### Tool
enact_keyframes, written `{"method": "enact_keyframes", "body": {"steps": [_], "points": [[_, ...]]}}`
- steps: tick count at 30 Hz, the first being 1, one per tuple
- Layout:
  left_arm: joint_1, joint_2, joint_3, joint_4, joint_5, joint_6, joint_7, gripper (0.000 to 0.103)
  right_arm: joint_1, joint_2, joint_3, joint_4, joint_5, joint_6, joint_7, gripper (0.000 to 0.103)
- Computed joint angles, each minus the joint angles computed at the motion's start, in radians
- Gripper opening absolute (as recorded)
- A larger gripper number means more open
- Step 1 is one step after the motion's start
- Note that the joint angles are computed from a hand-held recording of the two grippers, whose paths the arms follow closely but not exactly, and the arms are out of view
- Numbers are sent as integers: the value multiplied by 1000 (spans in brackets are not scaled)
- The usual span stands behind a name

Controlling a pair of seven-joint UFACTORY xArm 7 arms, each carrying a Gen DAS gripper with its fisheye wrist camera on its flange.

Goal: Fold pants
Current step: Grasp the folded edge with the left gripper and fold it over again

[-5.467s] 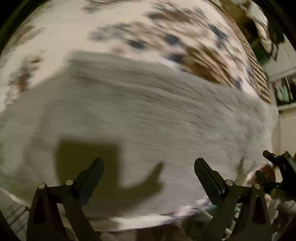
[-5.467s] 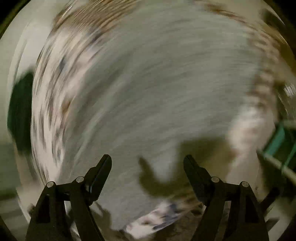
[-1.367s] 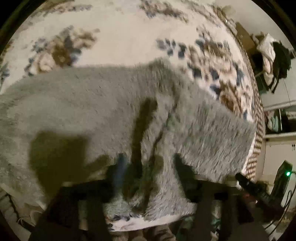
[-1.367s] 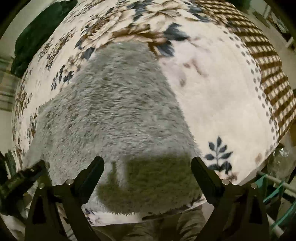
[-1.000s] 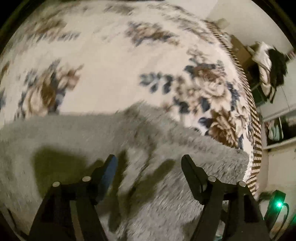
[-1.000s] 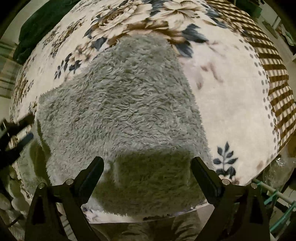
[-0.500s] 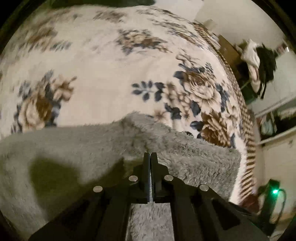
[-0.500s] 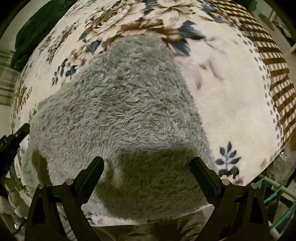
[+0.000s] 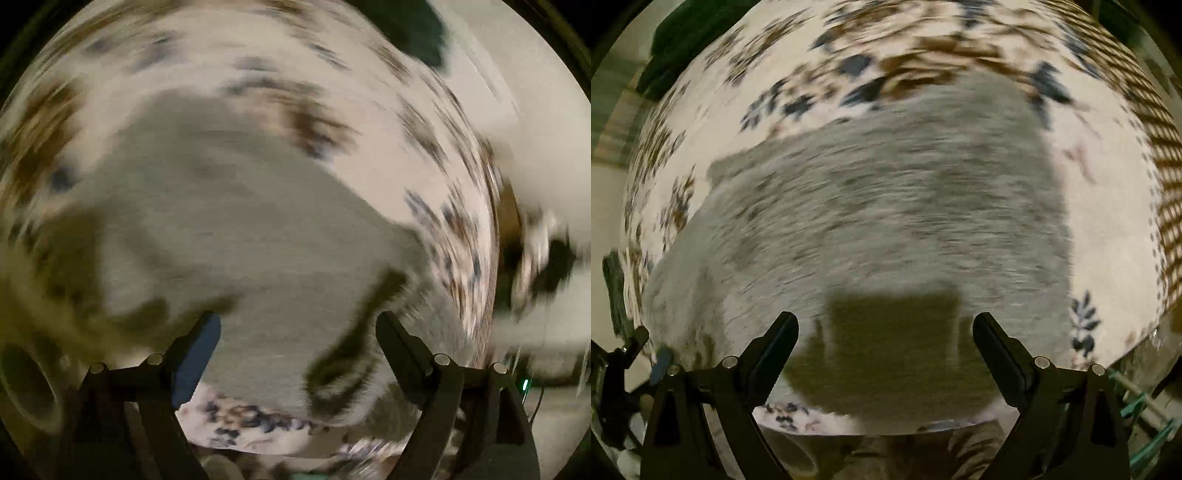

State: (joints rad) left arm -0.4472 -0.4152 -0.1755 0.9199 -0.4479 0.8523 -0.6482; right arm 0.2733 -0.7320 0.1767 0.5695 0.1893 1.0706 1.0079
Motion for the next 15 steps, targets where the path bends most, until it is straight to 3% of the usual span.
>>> {"method": "enact_keyframes", "body": {"steps": [4,6,10,12,14,15], "points": [[62,-210,28,-275,-52,-128,-150,86,28,134,9,71,16,-35,-37,97],[71,-249,42,-350,-57,-185,-176,85,38,193,13,102,18,-48,-51,97],[50,-212,94,-409,-70,-331,-135,85,49,290,22,160,-6,-55,-76,97],[42,-136,120,-384,-52,-363,-78,83,54,333,17,179,-4,-61,-87,97],[28,-95,133,-367,-55,-417,-20,66,58,355,13,183,7,-67,-90,97],[34,-79,126,-350,-38,-420,-9,41,59,362,13,184,8,-69,-88,97]]}}
